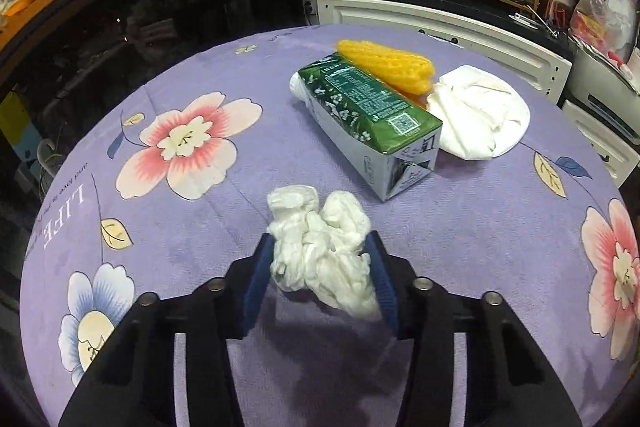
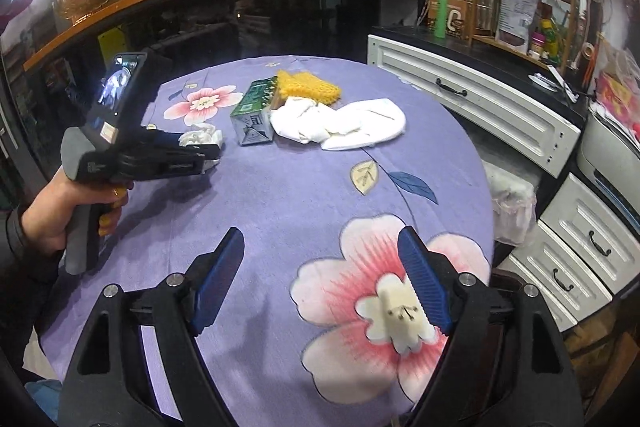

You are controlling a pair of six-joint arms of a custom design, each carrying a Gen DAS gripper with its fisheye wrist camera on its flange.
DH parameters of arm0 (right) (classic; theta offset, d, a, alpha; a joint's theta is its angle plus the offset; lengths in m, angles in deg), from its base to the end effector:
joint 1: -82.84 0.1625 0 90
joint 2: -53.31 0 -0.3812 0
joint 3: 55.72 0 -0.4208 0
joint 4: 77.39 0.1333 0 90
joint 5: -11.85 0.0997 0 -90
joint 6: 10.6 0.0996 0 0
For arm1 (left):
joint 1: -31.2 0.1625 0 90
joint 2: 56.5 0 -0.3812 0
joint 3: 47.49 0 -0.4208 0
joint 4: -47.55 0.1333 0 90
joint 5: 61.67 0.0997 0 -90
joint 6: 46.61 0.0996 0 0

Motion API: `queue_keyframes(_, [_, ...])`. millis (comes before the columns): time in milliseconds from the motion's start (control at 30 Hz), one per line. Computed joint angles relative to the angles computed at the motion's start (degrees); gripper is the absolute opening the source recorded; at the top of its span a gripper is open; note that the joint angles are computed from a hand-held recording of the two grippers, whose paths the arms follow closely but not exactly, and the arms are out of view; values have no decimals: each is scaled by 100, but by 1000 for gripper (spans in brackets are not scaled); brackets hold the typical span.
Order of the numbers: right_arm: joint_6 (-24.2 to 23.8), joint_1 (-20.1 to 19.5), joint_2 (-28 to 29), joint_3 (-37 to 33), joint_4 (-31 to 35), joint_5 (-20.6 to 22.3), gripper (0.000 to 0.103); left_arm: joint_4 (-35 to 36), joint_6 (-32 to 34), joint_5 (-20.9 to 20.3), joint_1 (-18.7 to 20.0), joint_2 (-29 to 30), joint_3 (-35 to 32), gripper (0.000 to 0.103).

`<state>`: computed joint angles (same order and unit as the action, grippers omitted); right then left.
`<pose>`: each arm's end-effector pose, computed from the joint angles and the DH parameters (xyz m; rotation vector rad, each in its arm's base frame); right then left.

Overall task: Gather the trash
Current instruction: 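Grasp the white crumpled tissue with the left tool, then grasp the green drink carton with the right tool while the left holds the tissue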

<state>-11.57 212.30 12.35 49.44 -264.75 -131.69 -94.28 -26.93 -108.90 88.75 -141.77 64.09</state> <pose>0.4140 -0.4193 0.0385 0.4593 -2.2233 1.0044 -0.1149 -0.5552 0.3329 0.8542 2.2257 -0.6378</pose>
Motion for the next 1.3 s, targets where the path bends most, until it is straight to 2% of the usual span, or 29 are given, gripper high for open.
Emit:
queue_keyframes(133, [-43, -101, 130, -347, 283, 332, 79, 4, 31, -163, 23, -113, -1, 32])
queue_keyframes(300, [-132, -224, 356, -964, 729, 803, 79, 25, 99, -253, 34, -342, 56, 31])
queue_keyframes(400, [-123, -312, 545, -1519, 1220, 1112, 79, 48, 130, -332, 32, -603, 132, 31])
queue_keyframes(567, [-142, -423, 1084, -2640, 2131, 1280, 79, 138, 126, -459, 4, -965, 212, 31])
queue_keyframes(733, [-201, -490, 1793, -3848, 2928, 977, 76, 161, 183, -531, -12, -1220, 309, 31])
queue_keyframes(900, [-356, -542, 2626, -5154, 3671, 356, 72, 139, 267, -596, 64, -1337, 373, 31])
queue_keyframes(967, [-369, -577, 2817, -5463, 3837, 196, 71, 164, 250, -638, 99, -1382, 391, 31])
queue_keyframes(1033, [-277, -624, 3085, -5916, 4129, -19, 68, 140, 275, -660, 127, -1413, 424, 31])
queue_keyframes(1167, [69, -724, 3351, -6445, 4778, -149, 61, 194, 311, -777, 179, -1479, 453, 31])
queue_keyframes(1300, [291, -800, 3586, -6885, 5182, -156, 60, 202, 349, -845, 216, -1495, 454, 31])
